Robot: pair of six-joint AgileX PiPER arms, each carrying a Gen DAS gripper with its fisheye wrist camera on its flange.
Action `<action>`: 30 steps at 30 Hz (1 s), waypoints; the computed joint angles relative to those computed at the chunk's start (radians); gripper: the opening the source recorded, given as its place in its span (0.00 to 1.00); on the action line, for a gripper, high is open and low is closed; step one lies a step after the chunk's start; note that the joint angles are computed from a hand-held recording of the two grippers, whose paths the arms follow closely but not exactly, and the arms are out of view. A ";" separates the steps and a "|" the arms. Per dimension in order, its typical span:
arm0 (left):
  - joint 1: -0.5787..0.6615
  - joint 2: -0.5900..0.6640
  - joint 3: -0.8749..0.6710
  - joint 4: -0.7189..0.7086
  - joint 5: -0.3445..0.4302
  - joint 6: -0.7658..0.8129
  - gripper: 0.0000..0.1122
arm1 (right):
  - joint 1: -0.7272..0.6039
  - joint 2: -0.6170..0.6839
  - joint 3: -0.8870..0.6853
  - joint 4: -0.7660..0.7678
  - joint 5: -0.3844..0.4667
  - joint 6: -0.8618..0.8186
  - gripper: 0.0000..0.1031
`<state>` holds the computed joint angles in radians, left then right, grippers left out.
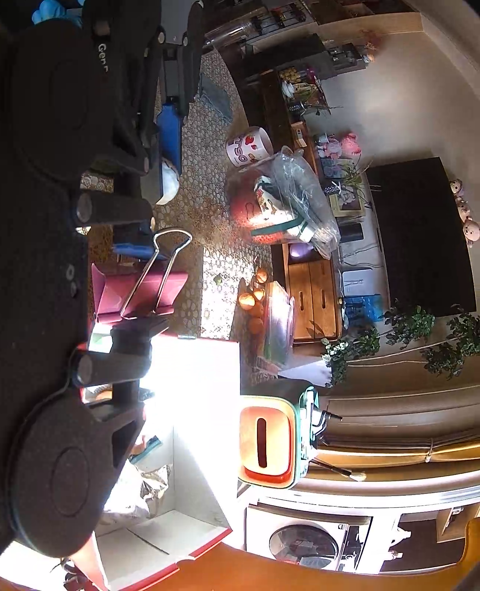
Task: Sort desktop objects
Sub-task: 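Carry the plush and pink binder clip with both tools over the red box, then open both tools to drop the plush and binder clip into the box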
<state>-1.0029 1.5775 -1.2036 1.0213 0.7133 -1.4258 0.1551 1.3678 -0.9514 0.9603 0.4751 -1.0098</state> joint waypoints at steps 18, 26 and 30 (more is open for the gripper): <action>0.073 0.490 -0.661 -0.334 0.044 0.496 0.25 | -0.292 0.232 -0.179 0.032 0.029 -0.039 0.31; 0.131 0.660 -0.908 -0.515 0.143 0.671 0.25 | -0.273 0.359 -0.274 -0.054 0.005 0.031 0.31; 0.147 0.725 -1.001 -0.575 0.199 0.734 0.25 | -0.255 0.413 -0.312 -0.128 -0.004 0.098 0.31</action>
